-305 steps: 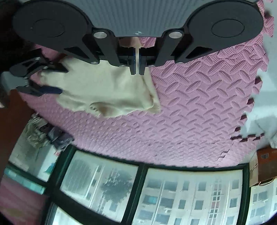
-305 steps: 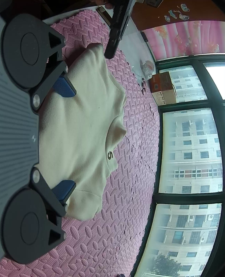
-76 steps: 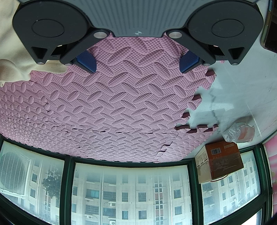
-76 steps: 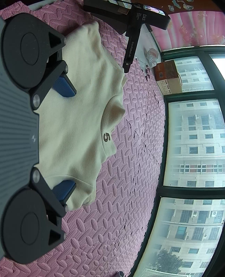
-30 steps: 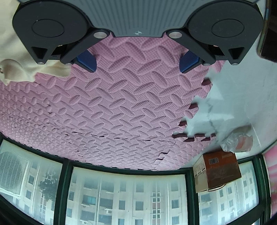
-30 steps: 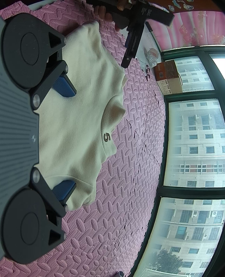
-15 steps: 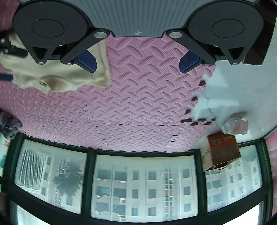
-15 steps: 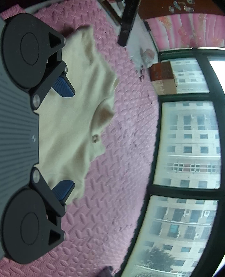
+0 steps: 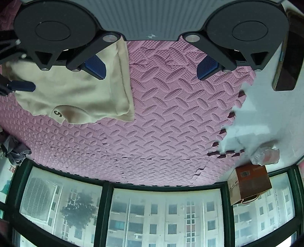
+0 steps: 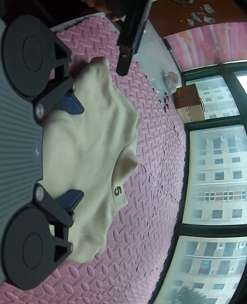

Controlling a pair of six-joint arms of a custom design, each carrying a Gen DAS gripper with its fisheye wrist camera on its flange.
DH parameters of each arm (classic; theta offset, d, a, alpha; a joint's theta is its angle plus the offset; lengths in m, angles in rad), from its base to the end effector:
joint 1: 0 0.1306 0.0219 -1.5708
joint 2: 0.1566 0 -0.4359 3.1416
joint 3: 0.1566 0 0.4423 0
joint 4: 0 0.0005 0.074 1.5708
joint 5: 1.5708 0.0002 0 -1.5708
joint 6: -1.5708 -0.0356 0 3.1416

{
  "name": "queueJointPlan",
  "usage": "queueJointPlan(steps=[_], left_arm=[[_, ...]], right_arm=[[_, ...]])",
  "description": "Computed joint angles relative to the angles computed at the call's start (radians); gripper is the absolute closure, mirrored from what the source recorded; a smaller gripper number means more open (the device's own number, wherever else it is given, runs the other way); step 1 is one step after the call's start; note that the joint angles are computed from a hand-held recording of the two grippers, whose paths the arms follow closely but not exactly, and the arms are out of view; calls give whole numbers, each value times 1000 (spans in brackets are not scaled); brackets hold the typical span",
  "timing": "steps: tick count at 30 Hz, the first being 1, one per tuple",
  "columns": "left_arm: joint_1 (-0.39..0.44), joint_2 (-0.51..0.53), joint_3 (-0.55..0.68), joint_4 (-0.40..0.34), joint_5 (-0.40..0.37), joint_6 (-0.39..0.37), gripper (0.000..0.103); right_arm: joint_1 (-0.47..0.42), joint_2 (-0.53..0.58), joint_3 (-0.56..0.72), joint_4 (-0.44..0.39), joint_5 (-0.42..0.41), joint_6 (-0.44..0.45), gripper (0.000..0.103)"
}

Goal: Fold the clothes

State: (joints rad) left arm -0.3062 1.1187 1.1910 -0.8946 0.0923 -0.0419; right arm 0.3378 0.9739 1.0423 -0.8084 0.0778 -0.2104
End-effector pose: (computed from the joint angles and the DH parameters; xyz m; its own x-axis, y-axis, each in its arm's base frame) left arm 0.3902 -0.1273 0.4992 -0.6829 0.2597 -0.6828 0.3889 0.9204 -0.0390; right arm 0.3389 0.1156 0.4812 -0.6799 -0.0181 -0.7331 -0.1373 0.9852 0.1030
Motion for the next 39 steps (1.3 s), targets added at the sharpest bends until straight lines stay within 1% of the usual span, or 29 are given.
queueJointPlan(steps=[2, 4, 7, 8, 10, 11, 13, 14, 16, 18, 19, 21, 22, 24, 25, 26, 27, 33, 36, 39], left_arm=[[6, 2, 9, -4, -1, 0, 0], [14, 11, 25, -12, 16, -4, 0], [25, 27, 50, -37, 52, -19, 0], [27, 30, 55, -43, 58, -24, 0], [30, 33, 60, -48, 64, -34, 0], [30, 34, 60, -46, 60, -37, 0], [37, 34, 62, -41, 59, -28, 0], [45, 37, 66, -43, 68, -19, 0], [60, 44, 75, -49, 90, 0, 0], [67, 52, 84, -60, 94, 10, 0], [69, 57, 89, -67, 91, 14, 0], [72, 66, 94, -76, 102, 23, 0], [74, 69, 96, -79, 112, 26, 0], [77, 75, 99, -85, 134, 34, 0], [79, 78, 101, -89, 146, 40, 0], [80, 81, 102, -92, 157, 46, 0], [81, 85, 104, -95, 165, 54, 0], [86, 112, 123, -119, 259, 116, 0], [81, 123, 126, -121, 278, 142, 0], [86, 135, 124, -121, 325, 185, 0]], right_arm=[[12, -1, 18, -7, -3, 28, 21], [38, 5, 32, -10, 1, 56, 21], [83, 35, 55, -9, -14, 93, 27], [99, 45, 60, -8, -19, 108, 30], [127, 64, 70, -4, -24, 130, 32], [142, 76, 75, -1, -22, 143, 35], [169, 99, 84, 7, -4, 176, 37], [179, 107, 87, 13, 2, 188, 41], [196, 122, 93, 22, 12, 202, 43], [207, 136, 101, 26, 16, 208, 50], [213, 142, 104, 26, 23, 212, 51], [223, 153, 106, 29, 50, 218, 58], [224, 154, 105, 32, 56, 214, 61], [220, 154, 102, 39, 56, 192, 72], [213, 149, 99, 46, 44, 173, 75], [203, 142, 95, 51, 24, 153, 82], [193, 136, 92, 58, 4, 133, 84], [133, 92, 68, 109, -101, -9, 87], [114, 71, 54, 133, -130, -49, 87], [101, 50, 43, 150, -150, -80, 87]])
